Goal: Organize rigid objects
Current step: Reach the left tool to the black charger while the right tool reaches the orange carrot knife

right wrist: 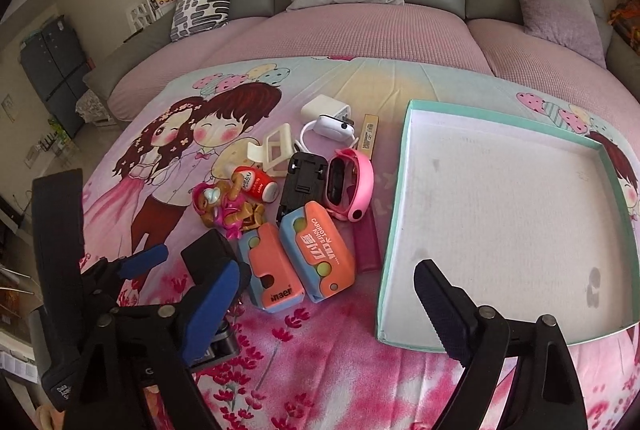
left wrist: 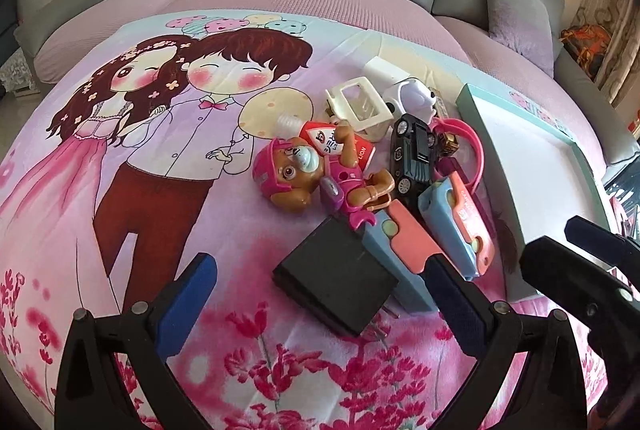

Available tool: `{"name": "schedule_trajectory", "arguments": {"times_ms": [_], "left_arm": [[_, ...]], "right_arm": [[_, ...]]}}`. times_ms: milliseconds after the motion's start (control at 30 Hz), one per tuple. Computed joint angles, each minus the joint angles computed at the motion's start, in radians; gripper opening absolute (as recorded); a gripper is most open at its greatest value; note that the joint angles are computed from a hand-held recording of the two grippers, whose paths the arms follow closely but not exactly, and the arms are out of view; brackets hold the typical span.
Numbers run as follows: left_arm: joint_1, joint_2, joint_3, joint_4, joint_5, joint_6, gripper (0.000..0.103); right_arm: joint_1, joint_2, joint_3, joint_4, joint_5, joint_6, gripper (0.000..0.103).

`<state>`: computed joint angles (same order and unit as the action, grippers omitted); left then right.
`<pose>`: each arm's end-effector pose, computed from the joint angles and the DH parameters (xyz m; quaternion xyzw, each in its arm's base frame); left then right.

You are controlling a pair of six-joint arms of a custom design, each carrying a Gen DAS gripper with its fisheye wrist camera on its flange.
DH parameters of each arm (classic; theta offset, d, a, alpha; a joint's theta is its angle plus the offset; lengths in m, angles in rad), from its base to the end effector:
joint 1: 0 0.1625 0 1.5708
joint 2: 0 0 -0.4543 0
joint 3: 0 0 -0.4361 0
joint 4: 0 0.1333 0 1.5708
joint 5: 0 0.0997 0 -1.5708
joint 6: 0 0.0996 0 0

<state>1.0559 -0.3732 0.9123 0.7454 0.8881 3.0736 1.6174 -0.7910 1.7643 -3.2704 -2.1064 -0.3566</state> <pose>-0.1856 -0.7262 0.0020 0.1601 0.9201 -0.2240 0.2787 0.1148 -0.6916 0.1272 0.0884 -0.9020 0.3003 0.2973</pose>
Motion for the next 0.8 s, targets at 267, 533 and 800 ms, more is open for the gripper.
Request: {"name": "schedule_trajectory", "arguments": {"times_ms": [267, 533, 800], "left_arm": [[0.019, 0.033, -0.058, 0.076, -0.042, -0.062, 0.103], [0.034, 0.014, -0.03, 0.088, -0.129, -0.081, 0.103], [0.04, -0.013, 0.001, 0.045, -0.139, -0.052, 0.103]], "right_arm": [[-0.006, 0.001, -0.011, 0.01, 0.001, -0.011, 0.091], [-0.005, 0.005, -0.011, 0.013, 0.018, -0.03, 0.091], [0.004, 0.037, -0.042, 0.035, 0.012, -0.092, 0.072]]}}
